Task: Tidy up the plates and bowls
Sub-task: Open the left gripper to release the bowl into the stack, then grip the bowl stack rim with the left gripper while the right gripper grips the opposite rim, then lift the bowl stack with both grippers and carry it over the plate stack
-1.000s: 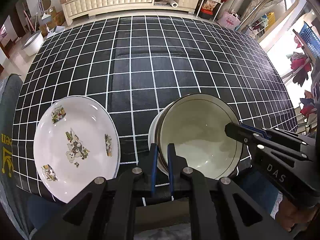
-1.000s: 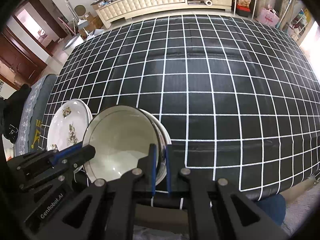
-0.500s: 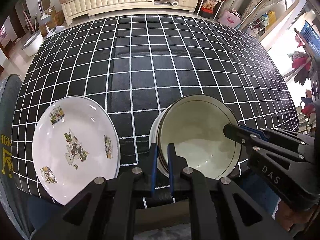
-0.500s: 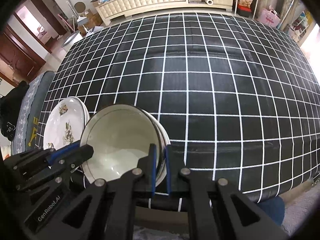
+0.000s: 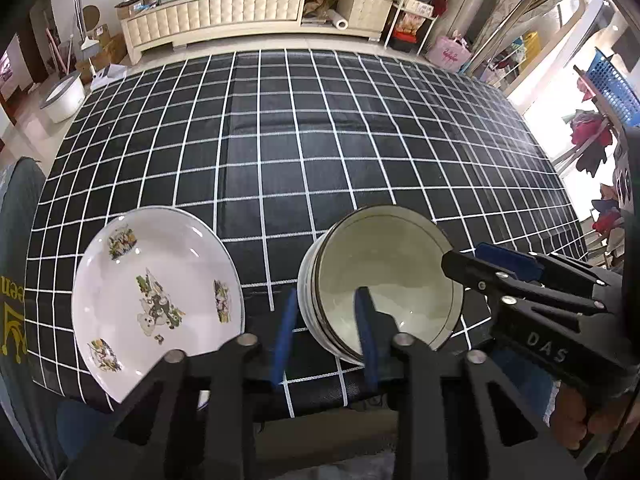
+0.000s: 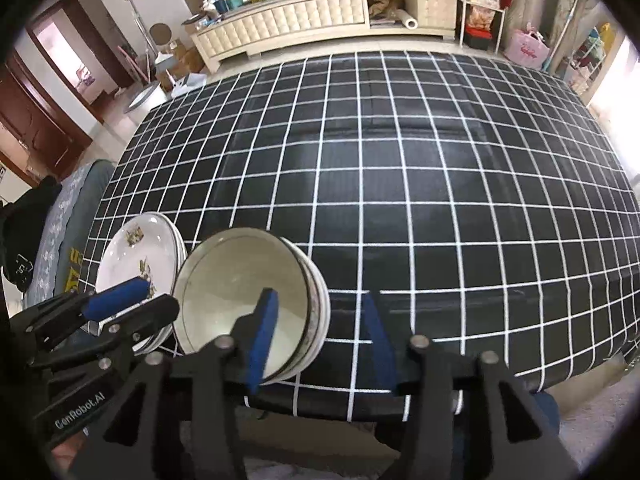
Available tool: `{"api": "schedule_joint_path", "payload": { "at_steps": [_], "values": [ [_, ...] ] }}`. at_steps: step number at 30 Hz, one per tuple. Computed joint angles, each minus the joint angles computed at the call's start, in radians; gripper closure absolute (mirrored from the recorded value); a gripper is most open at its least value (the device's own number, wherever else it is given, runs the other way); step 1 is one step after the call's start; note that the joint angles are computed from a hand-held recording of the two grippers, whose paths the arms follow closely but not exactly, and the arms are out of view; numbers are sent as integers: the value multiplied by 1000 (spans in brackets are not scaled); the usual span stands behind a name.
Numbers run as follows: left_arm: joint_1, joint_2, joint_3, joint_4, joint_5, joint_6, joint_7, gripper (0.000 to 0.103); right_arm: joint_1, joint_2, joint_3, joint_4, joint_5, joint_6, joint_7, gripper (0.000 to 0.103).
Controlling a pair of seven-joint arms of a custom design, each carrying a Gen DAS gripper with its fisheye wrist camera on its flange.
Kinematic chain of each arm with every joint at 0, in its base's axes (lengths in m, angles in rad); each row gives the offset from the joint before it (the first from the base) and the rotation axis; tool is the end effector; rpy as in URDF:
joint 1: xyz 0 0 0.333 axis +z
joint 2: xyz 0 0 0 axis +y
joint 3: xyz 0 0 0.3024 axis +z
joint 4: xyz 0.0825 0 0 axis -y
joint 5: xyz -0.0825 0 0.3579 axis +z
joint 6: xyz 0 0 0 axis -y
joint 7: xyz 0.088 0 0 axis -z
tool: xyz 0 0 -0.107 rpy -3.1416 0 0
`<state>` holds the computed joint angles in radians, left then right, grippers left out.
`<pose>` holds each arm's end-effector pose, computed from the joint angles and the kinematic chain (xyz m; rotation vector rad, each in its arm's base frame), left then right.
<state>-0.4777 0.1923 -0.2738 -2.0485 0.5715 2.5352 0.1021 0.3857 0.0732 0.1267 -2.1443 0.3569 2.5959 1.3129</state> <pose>0.4264 -0.3995 0.3825 -2.3057 1.6892 -0.5725 0.4921 0.2679 0.4111 -2.3153 1.3776 -0.0423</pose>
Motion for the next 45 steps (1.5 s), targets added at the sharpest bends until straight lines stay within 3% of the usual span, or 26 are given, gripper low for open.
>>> {"api": "schedule_joint_path", "payload": {
  "at_steps": [4,6,9,14,18,22,27,45],
  "values": [
    [1,-31,2,-30,20,11,-21,63,-1,-16,-3,-15,-14,17,20,37],
    [-3,-55,7,-54,70,25,-73,55,1,-20,-5,-29,-34,40,44,31],
    [8,-82,6,-91,125,72,-112,44,1,-15,-5,-36,-46,49,72,29],
    [31,-83,-1,-120,123,138,-103,38,2,12,-5,-26,-51,32,103,27],
    [46,-58,0,-129,75,198,-54,38,0,33,-3,-12,-33,15,109,26],
    [72,-22,-11,-138,-55,276,81,38,0,57,-3,8,-28,-5,113,26],
    [74,10,-4,-136,-132,316,154,38,0,80,0,21,-8,-19,110,26],
    [82,115,-3,-89,-283,368,322,38,-38,156,1,88,93,-117,71,28]
  ]
}}
